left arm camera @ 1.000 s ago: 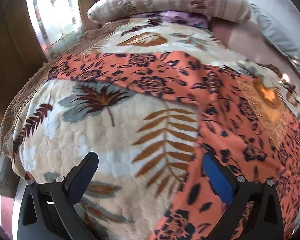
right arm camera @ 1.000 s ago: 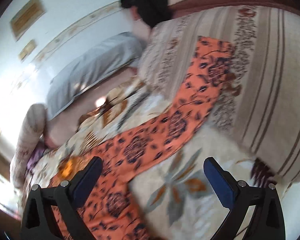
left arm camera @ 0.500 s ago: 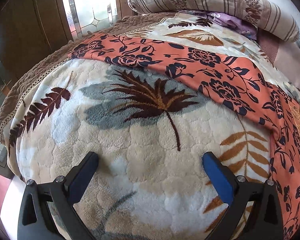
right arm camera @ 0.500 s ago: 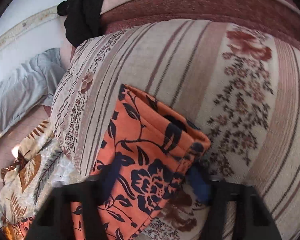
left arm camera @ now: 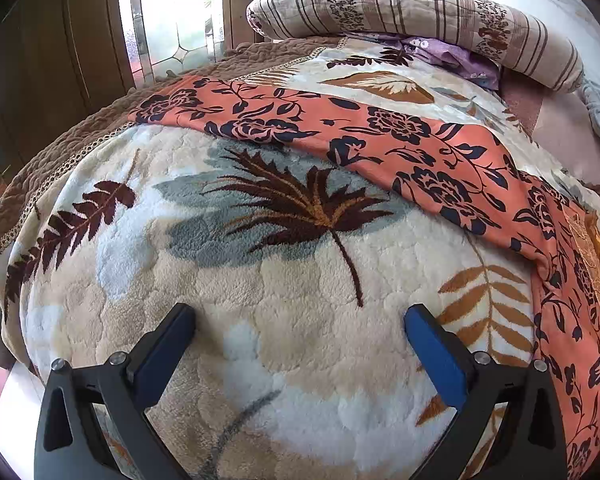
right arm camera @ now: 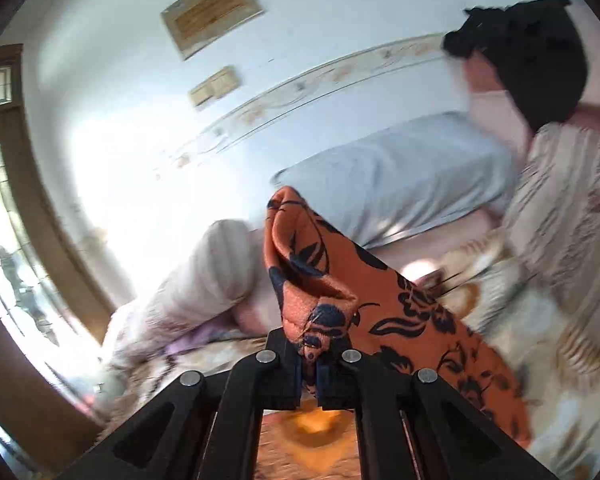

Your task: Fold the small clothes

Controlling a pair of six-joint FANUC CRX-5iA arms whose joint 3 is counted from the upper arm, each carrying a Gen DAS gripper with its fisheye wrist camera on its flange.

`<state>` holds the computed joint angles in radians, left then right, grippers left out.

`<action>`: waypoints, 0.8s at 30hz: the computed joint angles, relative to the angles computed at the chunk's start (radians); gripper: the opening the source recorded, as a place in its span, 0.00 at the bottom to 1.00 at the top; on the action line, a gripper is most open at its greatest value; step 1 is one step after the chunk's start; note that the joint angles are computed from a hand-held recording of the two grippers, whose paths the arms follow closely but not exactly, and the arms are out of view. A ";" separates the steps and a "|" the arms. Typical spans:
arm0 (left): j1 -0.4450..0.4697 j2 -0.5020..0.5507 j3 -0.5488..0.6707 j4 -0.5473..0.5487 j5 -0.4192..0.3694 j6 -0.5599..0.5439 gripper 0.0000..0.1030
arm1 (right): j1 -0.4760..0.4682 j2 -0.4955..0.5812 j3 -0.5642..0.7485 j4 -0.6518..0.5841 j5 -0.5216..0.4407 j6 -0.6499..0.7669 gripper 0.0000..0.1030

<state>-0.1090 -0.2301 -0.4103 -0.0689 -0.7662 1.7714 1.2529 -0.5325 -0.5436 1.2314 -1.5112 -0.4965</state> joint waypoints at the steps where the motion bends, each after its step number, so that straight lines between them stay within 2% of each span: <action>1: 0.000 0.000 0.000 0.001 0.001 -0.002 1.00 | -0.028 0.043 -0.008 0.006 0.096 -0.065 0.07; 4: -0.003 0.002 0.002 -0.004 -0.001 0.002 1.00 | -0.123 0.158 -0.052 -0.033 0.389 -0.251 0.09; 5: -0.003 0.002 0.003 -0.004 -0.001 0.002 1.00 | -0.173 0.202 -0.059 -0.079 0.516 -0.248 0.20; 6: -0.003 0.002 0.002 -0.002 -0.001 0.000 1.00 | -0.201 0.256 -0.045 -0.178 0.603 -0.192 0.48; 7: -0.001 0.001 0.000 0.002 0.000 -0.003 1.00 | -0.219 0.310 -0.025 -0.309 0.665 -0.109 0.66; 8: 0.002 0.001 -0.001 0.008 0.001 -0.009 1.00 | -0.238 0.349 -0.026 -0.437 0.744 -0.052 0.72; 9: 0.004 0.000 -0.003 0.014 0.002 -0.014 1.00 | -0.247 0.366 -0.057 -0.513 0.820 -0.047 0.70; 10: 0.007 0.000 -0.005 0.019 0.003 -0.016 1.00 | -0.250 0.348 -0.079 -0.537 0.843 -0.026 0.69; 11: 0.007 0.000 -0.004 0.020 0.002 -0.015 1.00 | -0.233 0.312 -0.095 -0.509 0.813 -0.038 0.69; 13: 0.000 0.009 0.010 0.006 -0.012 -0.002 1.00 | -0.198 0.270 -0.125 -0.424 0.751 -0.117 0.69; 15: 0.006 0.009 0.009 0.020 -0.016 -0.009 1.00 | -0.210 0.195 -0.163 -0.321 0.730 -0.161 0.70; 16: 0.019 0.002 -0.003 0.048 -0.006 -0.029 1.00 | -0.210 0.160 -0.188 -0.264 0.713 -0.198 0.76; 18: 0.049 -0.013 -0.034 0.119 0.018 -0.074 1.00 | -0.249 0.125 -0.235 -0.163 0.722 -0.293 0.95; 19: 0.062 -0.021 -0.049 0.153 0.029 -0.094 1.00 | -0.260 0.110 -0.265 -0.172 0.722 -0.321 0.97; 20: 0.075 -0.032 -0.064 0.190 0.041 -0.115 1.00 | -0.293 0.123 -0.272 -0.234 0.753 -0.299 0.97; 21: 0.083 -0.041 -0.074 0.225 0.044 -0.138 1.00 | -0.341 0.136 -0.298 -0.328 0.837 -0.282 0.90; 22: 0.086 -0.047 -0.076 0.257 0.039 -0.173 1.00 | -0.361 0.115 -0.312 -0.371 0.876 -0.252 0.88; 24: 0.067 -0.077 -0.081 0.280 0.058 -0.236 1.00 | -0.357 0.029 -0.343 -0.305 0.888 -0.257 0.87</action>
